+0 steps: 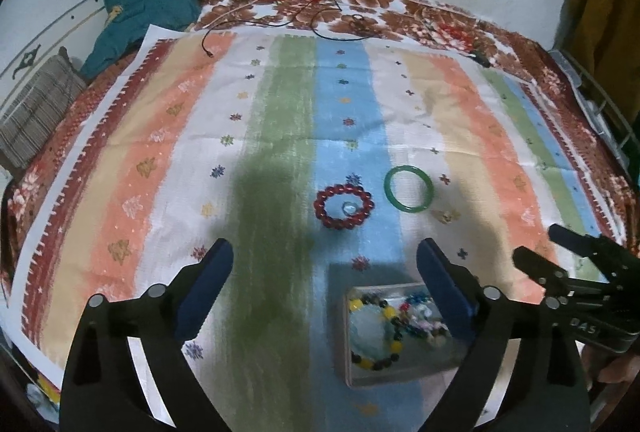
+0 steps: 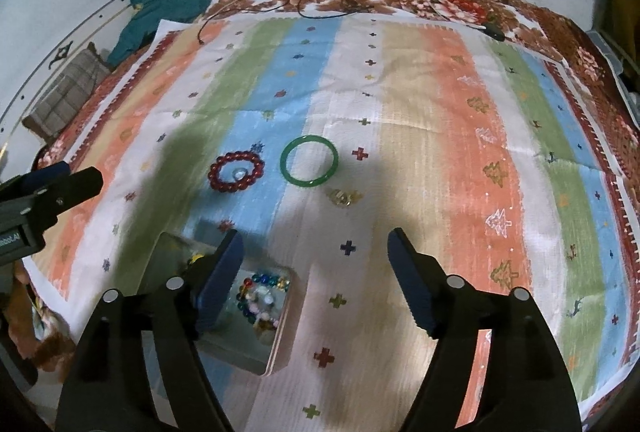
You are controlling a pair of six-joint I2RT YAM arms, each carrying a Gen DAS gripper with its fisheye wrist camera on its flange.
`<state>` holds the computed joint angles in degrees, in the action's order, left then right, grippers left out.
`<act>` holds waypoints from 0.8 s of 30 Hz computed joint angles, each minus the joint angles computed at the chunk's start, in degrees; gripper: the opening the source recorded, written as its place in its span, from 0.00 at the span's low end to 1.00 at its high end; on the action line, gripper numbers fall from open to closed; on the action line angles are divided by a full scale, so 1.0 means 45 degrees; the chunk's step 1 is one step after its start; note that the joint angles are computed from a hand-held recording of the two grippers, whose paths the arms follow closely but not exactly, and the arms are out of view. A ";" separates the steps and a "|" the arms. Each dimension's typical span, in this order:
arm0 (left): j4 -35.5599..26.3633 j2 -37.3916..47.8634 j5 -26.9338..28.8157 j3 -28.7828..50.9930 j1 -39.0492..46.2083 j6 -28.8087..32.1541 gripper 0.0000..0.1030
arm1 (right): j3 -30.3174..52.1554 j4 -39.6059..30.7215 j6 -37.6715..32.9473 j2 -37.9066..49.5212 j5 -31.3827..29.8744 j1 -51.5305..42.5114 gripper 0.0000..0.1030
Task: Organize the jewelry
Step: 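Open both grippers over the silver tin to drop the bracelets, then move the left gripper to the dark red bead bracelet while the right gripper approaches the gold charm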
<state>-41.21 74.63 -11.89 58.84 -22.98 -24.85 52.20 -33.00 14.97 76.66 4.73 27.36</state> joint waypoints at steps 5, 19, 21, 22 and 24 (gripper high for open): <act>0.0274 0.0664 0.0117 0.0175 0.0470 0.0282 0.94 | 0.0252 0.0161 -0.0164 0.0672 0.0241 -0.0173 0.77; 0.1170 0.2808 0.1061 0.0670 0.1420 0.0556 0.94 | 0.1038 0.0653 -0.0612 0.2374 0.0166 -0.0505 0.77; 0.1300 0.3054 0.1228 0.0733 0.1492 0.0588 0.94 | 0.1191 0.0675 -0.0656 0.2705 0.0141 -0.0567 0.77; 0.1416 0.3220 0.1432 0.0765 0.1586 0.0612 0.94 | 0.1252 0.0688 -0.0666 0.2849 0.0129 -0.0595 0.77; 0.1541 0.3457 0.1610 0.0858 0.1700 0.0607 0.93 | 0.1332 0.0764 -0.0669 0.3063 0.0045 -0.0695 0.77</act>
